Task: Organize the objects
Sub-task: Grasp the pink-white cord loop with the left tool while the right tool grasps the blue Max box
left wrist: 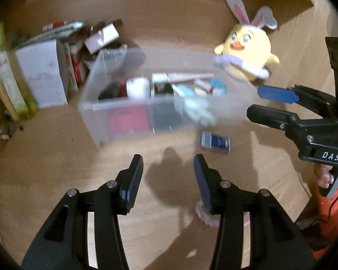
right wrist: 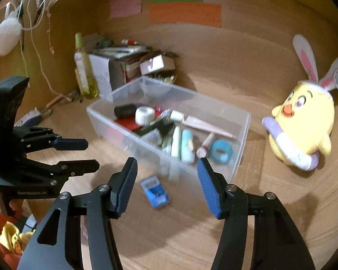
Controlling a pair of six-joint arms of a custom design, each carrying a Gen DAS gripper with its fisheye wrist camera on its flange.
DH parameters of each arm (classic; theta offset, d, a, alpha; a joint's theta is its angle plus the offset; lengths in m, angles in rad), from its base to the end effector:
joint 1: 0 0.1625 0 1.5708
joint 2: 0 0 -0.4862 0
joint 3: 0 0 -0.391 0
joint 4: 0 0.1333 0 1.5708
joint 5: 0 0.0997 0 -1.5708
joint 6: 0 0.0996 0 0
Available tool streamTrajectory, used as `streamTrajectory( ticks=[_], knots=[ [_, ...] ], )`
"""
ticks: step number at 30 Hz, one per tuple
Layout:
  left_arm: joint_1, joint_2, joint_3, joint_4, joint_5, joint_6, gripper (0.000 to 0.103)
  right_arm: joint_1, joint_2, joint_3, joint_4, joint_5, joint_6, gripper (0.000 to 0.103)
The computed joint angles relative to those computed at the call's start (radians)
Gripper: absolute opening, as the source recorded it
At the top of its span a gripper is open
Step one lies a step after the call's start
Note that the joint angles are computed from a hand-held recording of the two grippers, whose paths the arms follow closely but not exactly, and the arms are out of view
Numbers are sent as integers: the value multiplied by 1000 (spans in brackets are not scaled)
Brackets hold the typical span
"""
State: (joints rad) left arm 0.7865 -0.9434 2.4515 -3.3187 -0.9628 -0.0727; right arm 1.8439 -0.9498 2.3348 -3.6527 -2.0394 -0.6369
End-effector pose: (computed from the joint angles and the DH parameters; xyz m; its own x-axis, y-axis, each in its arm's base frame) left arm -0.1664 -0.4360 0.1101 -0.7249 0.4325 -0.5362 0.6351 0.7209 -0.2772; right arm 0.2168 -0.4467 0.1695 -0.6306 -0.4082 0.6601 -0.7237 0.6165 -0.3100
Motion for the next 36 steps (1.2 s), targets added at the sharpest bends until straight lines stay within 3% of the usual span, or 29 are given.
streamTrajectory(
  ticks=[7, 13, 20, 22, 24, 26, 27, 31, 36],
  knots=[
    [0, -5, 52, 38, -60, -59, 47, -34, 40, 27, -1, -30, 1, 61],
    [-13, 25, 51, 54, -89, -28, 51, -52, 100, -14, 61, -85, -7, 61],
    [-18, 50, 49, 23, -64, -2, 55, -47, 137, -55, 79, -122, -13, 67],
    [-15, 54, 52, -1, -48, 1, 47, -56, 124, -57, 117, -89, 8, 64],
    [-17, 57, 59, -21, -12, 0, 26, -62, 112, -54, 136, -61, 19, 46],
    [-11, 50, 61, -26, -3, -2, 13, -59, 107, -51, 139, -61, 24, 31],
    [-5, 45, 61, -26, 2, -7, 9, -57, 105, -49, 144, -61, 30, 28],
    [17, 26, 65, -32, 55, -28, 9, -50, 107, -33, 117, -75, 30, 26],
    [42, -26, 63, 2, 37, -44, 10, -54, 89, 15, 75, -64, 45, 26]
  ],
)
